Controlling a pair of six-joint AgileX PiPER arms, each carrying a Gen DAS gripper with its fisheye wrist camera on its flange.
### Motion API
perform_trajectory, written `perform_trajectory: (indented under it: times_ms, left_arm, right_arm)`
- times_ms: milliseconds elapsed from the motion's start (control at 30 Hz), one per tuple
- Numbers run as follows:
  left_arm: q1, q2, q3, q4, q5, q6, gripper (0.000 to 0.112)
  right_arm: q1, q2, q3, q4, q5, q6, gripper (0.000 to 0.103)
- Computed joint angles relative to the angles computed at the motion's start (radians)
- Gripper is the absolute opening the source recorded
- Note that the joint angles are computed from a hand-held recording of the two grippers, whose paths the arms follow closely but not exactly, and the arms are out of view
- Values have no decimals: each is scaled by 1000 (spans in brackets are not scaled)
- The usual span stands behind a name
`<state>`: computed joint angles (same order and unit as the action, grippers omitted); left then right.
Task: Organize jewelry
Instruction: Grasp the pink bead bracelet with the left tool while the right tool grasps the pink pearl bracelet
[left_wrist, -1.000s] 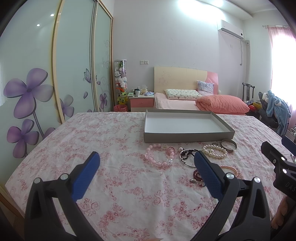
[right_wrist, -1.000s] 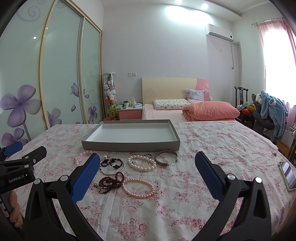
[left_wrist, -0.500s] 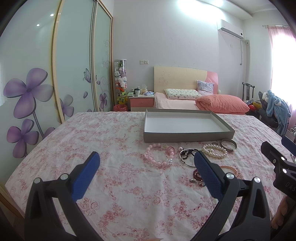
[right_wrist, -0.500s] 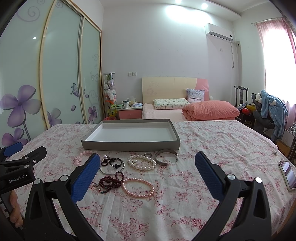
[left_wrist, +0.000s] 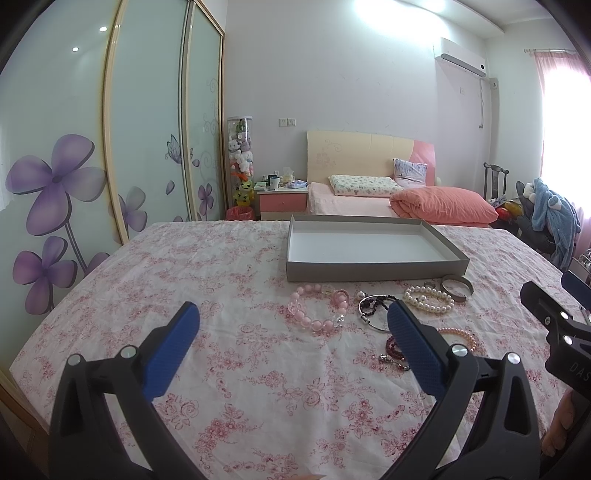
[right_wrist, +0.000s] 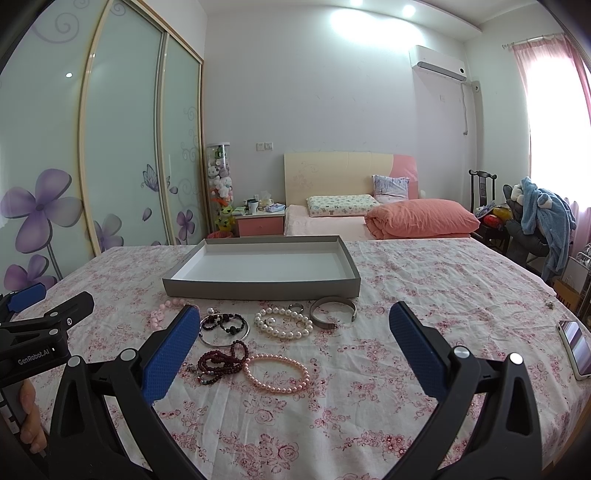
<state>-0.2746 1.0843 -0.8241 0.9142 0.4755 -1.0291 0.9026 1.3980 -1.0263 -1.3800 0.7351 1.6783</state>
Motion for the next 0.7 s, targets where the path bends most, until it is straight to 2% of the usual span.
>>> perform_trajectory:
  times_ms: [67,200,367,433,500,600,700]
  left_arm:
    - [7,5,4,-7,-6,5,99]
    - [-2,53,2,7,4,-22,99]
    - [48,122,-61,-155,11,160,99]
    - [79,157,-92,-227,7,251,99]
    - [116,194,-126,-341,1,381,99]
    - [158,248,-179,-479,6,538,99]
    - [196,303,-239,-616,36,686,99]
  right_arm:
    - [-12,3,-1,20,-13,-12,101]
    - [-82,23,-4,104,-95,-76,101]
    - [-145,85,-66,340,-156,-298,101]
    - [-165,134,-117,470,-129,-438,91]
    - [-201,170,-159,605,-126,-580,72]
    - [-264,222,-213,827,-126,-772,57]
    - [-299,254,-248,941,-97,-871,50]
